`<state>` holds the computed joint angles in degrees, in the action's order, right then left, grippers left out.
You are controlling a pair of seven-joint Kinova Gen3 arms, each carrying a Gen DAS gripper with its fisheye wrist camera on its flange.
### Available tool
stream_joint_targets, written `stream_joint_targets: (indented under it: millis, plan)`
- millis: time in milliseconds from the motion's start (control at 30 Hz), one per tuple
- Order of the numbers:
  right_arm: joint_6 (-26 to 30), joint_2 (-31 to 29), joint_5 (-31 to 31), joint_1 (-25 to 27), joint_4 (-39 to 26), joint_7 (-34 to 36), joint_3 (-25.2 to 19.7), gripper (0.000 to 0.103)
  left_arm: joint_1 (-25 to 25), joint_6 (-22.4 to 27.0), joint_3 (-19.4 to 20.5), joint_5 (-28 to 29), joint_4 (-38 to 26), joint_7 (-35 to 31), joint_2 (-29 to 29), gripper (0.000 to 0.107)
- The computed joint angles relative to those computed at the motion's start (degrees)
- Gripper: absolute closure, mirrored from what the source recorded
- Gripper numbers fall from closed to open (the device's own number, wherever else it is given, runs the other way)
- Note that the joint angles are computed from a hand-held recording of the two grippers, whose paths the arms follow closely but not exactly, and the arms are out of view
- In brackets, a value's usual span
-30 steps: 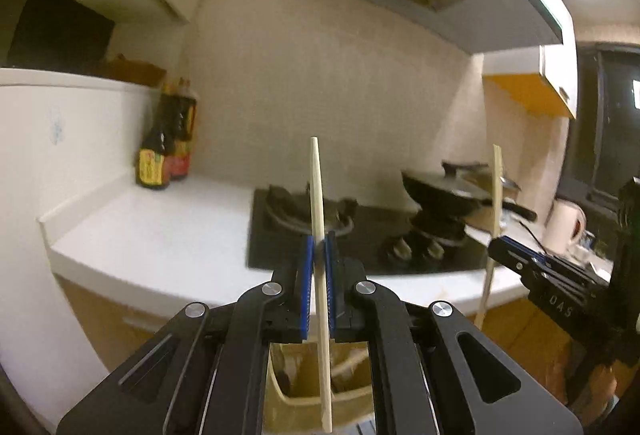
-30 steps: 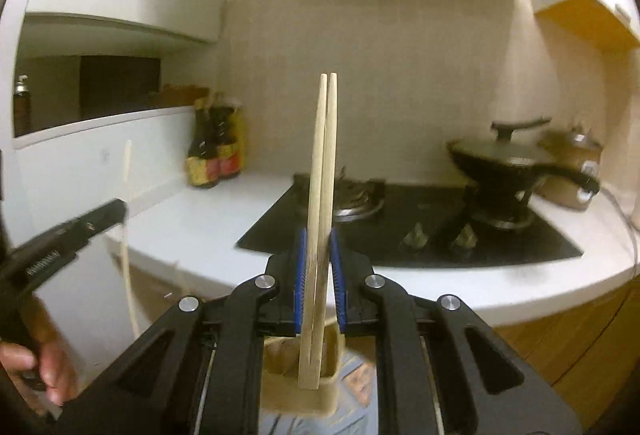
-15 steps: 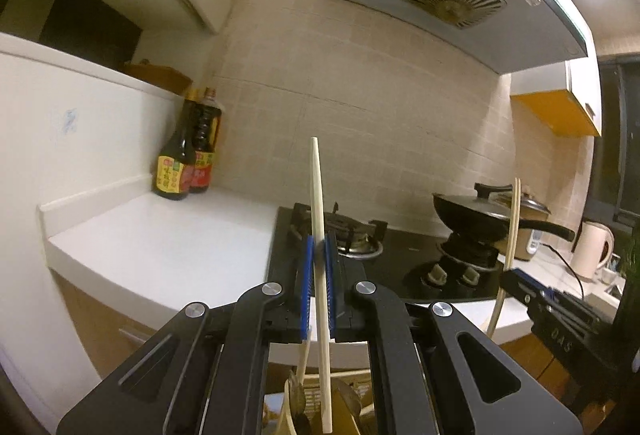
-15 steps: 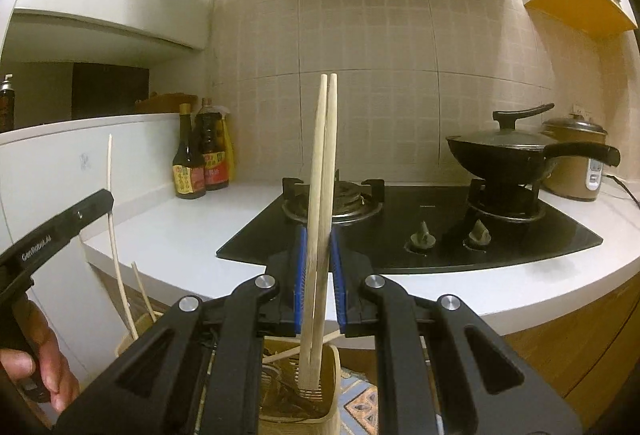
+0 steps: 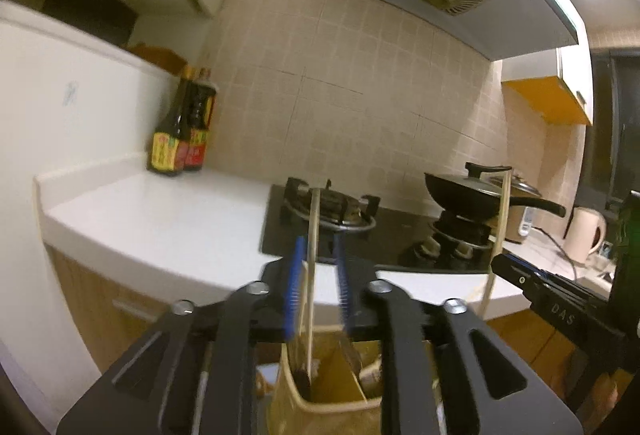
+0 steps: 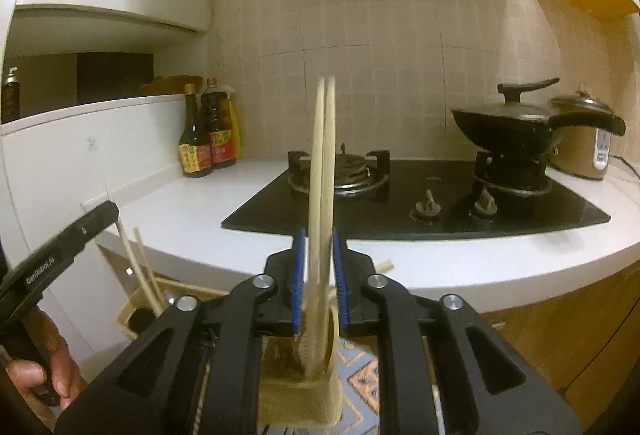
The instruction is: Organize utensils
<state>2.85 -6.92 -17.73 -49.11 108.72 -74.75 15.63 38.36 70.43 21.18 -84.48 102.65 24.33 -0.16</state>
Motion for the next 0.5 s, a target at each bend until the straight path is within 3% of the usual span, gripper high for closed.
stream_joint_targets:
  millis: [100, 233, 500]
  plan:
    - [2.38, -2.57, -2.1, -3.0, 0.99, 1.68, 3.05, 0.063, 0.75, 0.6, 1.04, 1.97, 0.62, -0.88, -1.4, 0.071]
    - [4.43, -6.28, -2.53, 1.55, 3.61, 0.73, -1.0, 0.062, 2.18, 3.72, 3.7, 5.18, 0.83, -4.12, -2.88, 0.064]
    - [7.62, -13.53, -1.22, 8.6, 12.79, -3.41, -9.14, 0.061, 7.43, 13.99, 10.08, 9.1, 2.7, 1.37, -2.24, 0.046]
